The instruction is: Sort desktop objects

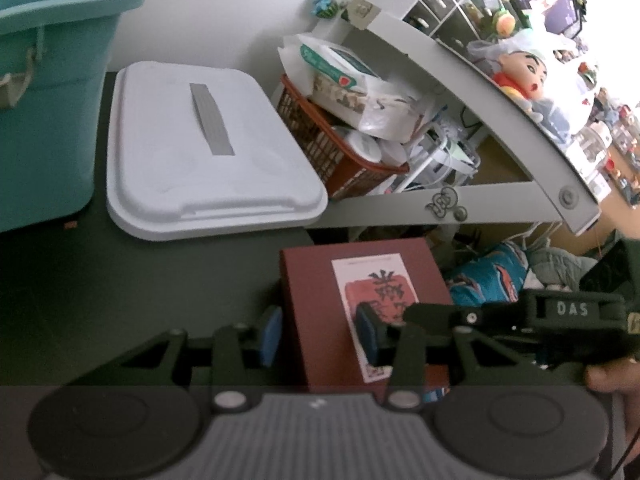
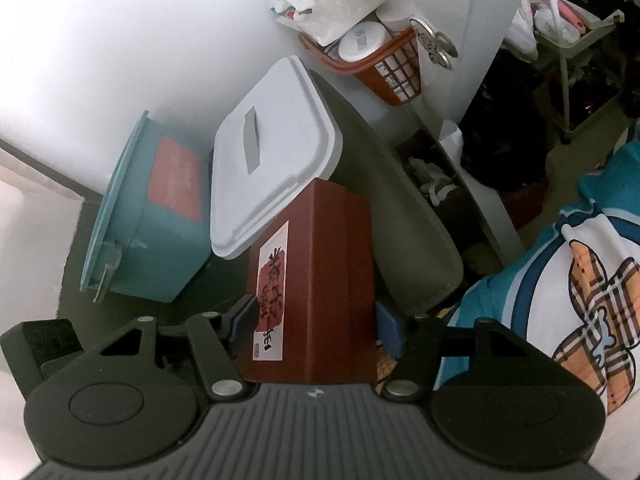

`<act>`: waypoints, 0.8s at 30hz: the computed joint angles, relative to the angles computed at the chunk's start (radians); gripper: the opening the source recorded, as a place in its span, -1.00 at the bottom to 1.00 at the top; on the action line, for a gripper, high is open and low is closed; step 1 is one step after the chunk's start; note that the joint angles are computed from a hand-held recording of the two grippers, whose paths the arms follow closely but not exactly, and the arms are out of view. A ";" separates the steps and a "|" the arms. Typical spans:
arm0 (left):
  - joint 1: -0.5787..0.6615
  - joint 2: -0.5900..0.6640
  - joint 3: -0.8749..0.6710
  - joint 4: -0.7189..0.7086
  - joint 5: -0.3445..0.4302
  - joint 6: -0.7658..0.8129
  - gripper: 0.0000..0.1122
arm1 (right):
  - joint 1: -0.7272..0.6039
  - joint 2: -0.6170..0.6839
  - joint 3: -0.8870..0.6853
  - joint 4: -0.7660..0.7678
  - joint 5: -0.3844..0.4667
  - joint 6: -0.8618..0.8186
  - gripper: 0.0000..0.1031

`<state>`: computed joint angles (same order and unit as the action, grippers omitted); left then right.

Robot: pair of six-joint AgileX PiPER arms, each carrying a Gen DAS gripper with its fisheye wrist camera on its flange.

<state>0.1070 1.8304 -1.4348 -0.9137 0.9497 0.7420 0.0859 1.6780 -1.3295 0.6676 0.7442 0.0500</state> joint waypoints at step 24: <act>0.037 0.004 -0.019 0.012 -0.012 -0.040 -0.20 | -0.045 0.011 0.037 0.274 0.007 -0.171 0.12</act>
<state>0.1438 1.8341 -1.4543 -0.9015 0.9376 0.7015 0.0414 1.6894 -1.2925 0.9412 0.7516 -0.1215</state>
